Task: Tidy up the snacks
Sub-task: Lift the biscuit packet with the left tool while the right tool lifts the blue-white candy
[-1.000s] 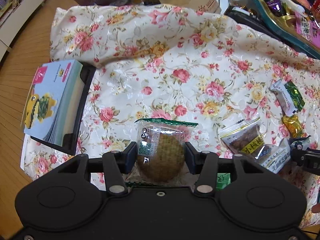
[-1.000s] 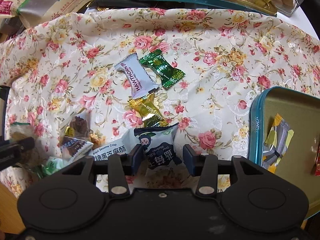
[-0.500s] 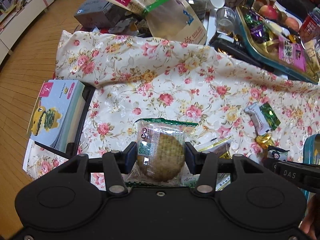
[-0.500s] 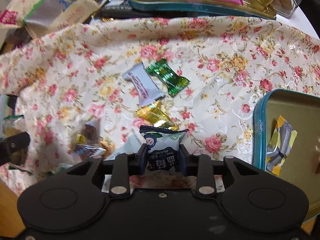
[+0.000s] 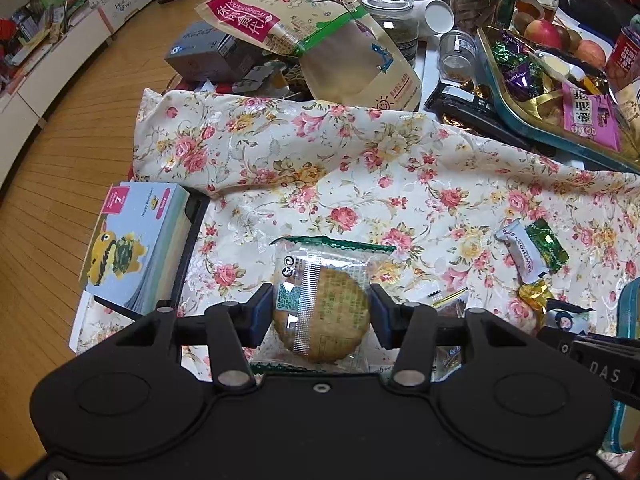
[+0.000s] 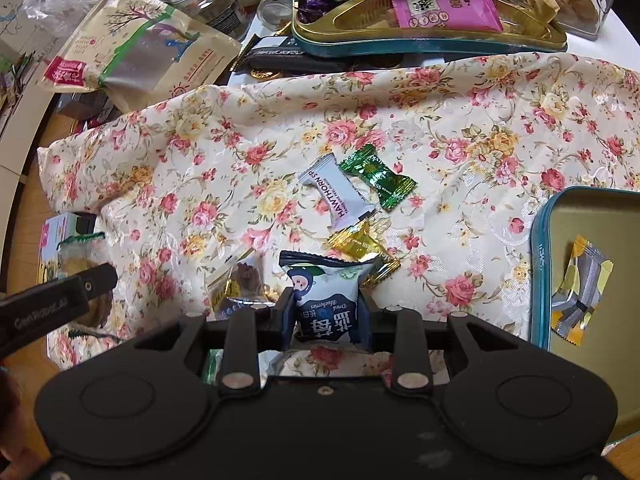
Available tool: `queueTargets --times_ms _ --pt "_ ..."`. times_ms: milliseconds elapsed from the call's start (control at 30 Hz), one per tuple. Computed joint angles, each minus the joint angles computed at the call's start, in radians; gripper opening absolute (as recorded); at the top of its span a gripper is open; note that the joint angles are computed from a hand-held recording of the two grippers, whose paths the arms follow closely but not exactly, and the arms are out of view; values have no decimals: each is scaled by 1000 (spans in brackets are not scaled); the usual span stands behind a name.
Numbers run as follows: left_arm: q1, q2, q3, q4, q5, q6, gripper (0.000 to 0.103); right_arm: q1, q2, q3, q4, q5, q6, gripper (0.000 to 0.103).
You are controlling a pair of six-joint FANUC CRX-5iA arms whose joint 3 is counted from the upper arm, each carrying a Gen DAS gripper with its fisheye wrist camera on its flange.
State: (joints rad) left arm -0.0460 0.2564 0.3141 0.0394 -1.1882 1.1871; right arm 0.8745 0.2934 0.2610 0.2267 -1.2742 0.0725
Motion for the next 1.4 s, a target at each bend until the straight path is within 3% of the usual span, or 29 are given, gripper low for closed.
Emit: queueTargets --times_ms 400,700,1400 --pt "-1 -31 -37 -14 45 -22 56 10 -9 -4 20 7 0 33" --pt "5 -85 -90 47 89 -88 56 20 -40 -35 80 10 -54 33" --pt "-57 -123 -131 84 77 -133 56 38 -118 -123 155 -17 -164 33"
